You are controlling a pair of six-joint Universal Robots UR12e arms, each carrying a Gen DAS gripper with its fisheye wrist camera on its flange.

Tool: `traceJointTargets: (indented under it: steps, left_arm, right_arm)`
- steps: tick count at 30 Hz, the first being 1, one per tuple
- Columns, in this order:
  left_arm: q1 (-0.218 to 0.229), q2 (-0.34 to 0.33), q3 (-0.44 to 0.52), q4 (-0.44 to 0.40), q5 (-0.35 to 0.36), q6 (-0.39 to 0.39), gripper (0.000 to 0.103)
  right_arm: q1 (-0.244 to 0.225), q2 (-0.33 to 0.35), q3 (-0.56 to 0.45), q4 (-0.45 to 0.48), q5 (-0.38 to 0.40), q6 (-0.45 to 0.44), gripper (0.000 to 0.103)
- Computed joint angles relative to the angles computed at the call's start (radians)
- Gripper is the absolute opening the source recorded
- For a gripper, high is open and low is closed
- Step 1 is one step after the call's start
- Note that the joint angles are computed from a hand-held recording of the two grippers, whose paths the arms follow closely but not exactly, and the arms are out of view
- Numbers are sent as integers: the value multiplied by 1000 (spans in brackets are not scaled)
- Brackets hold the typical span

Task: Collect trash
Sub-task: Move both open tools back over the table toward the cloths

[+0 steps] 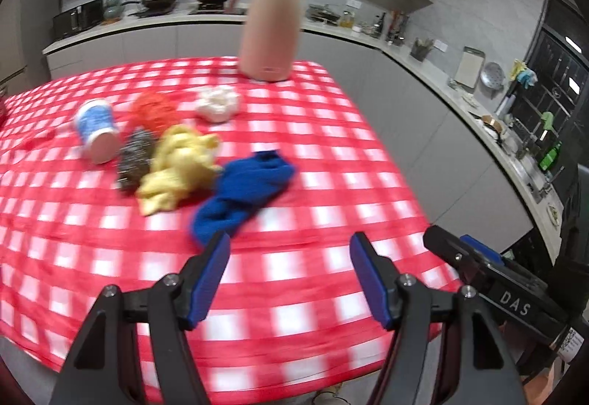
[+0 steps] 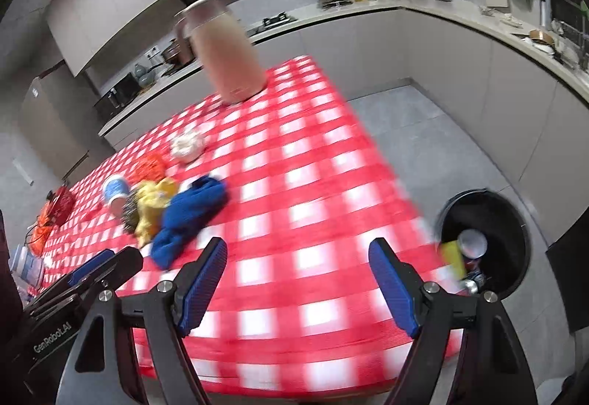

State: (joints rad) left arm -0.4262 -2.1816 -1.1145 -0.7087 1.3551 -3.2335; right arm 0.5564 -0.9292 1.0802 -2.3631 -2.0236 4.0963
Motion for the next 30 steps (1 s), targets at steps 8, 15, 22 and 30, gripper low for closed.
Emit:
traceJointTargets:
  steps: [8, 15, 22, 30]
  left_arm:
    - [53, 12, -33, 11, 41, -68, 69]
    - [68, -5, -11, 1, 124, -93, 69]
    - [72, -31, 17, -29, 137, -125, 69]
    - [84, -60, 63, -50, 106, -75, 69]
  right_arm:
    - [13, 111, -190, 76, 62, -74, 81]
    - [-1, 184, -292, 42, 124, -151, 81]
    - [-23, 219, -338, 62, 185, -169, 81]
    - [-30, 302, -484, 176, 188, -161, 81]
